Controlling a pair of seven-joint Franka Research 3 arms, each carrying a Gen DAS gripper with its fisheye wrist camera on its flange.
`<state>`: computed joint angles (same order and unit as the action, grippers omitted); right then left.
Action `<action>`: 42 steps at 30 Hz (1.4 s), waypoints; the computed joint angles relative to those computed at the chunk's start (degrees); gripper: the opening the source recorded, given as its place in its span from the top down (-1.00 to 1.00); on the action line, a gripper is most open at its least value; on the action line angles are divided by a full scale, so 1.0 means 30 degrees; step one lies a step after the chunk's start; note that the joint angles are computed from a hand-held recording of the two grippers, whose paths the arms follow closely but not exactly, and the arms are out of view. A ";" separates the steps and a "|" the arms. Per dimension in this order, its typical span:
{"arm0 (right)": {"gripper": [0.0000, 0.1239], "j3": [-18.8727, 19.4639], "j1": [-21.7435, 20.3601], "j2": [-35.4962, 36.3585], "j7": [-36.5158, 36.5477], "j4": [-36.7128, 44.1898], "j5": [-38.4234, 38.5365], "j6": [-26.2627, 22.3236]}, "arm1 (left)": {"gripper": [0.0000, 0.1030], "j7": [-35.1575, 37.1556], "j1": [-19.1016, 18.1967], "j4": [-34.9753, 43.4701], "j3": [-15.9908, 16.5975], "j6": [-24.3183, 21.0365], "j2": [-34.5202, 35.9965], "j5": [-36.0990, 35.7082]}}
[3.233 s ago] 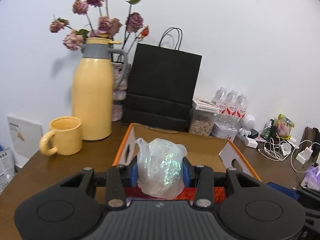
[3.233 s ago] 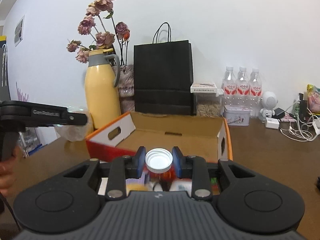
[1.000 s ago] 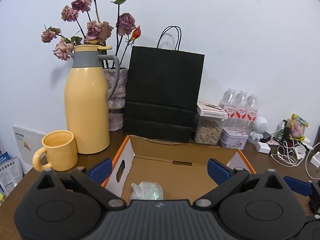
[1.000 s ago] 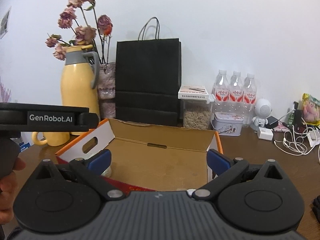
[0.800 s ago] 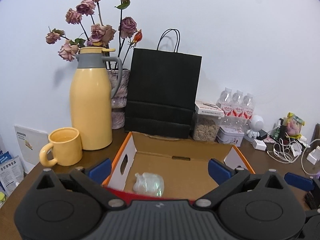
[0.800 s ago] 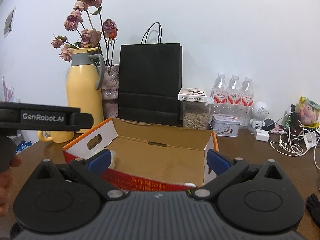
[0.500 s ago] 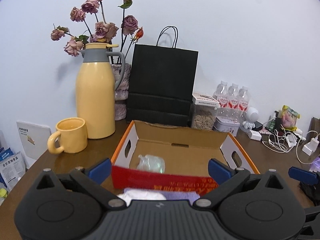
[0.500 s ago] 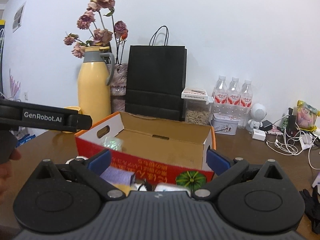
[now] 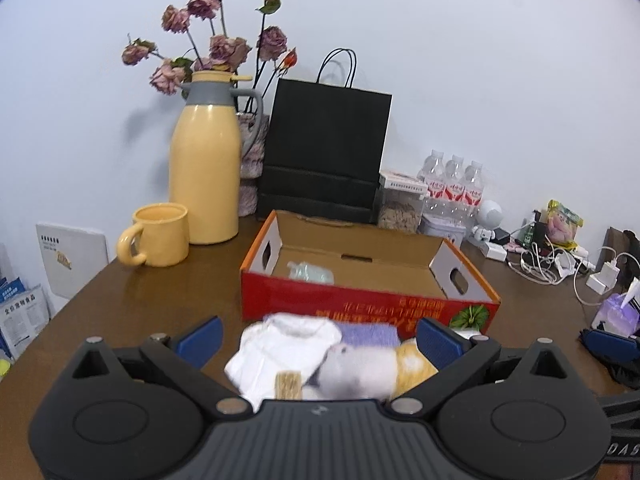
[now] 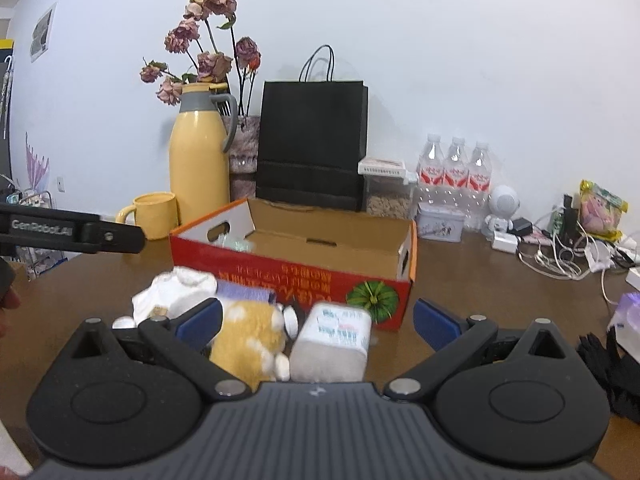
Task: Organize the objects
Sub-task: 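Move both open tools back from the box toward the table items, then grasp the red-green ribbon bow with the right tool while the left tool grasps the braided cable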
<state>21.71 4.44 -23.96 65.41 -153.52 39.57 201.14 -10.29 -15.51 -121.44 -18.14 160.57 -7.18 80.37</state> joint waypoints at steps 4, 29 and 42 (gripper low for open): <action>-0.66 0.0158 -0.0032 -0.0907 0.0182 -0.1002 0.0263 -0.0252 | -1.00 -0.0017 0.0021 -0.1038 -0.0041 0.0071 -0.0662 -0.0119; -0.66 -0.0120 -0.0624 -0.2970 0.4068 -0.4740 -0.2736 -0.1049 | -1.00 0.3641 0.0873 -0.4692 -0.0717 0.1023 -0.2000 -0.4338; -0.66 -0.2355 -0.0485 -0.0350 0.4739 -0.3048 -0.4348 -0.2013 | -1.00 0.6558 0.0587 -0.4045 -0.0332 0.0279 -0.0631 -0.7020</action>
<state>14.65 2.98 -25.01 79.63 -162.66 26.53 195.10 9.38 -13.75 -133.58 -19.13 161.41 -9.07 59.31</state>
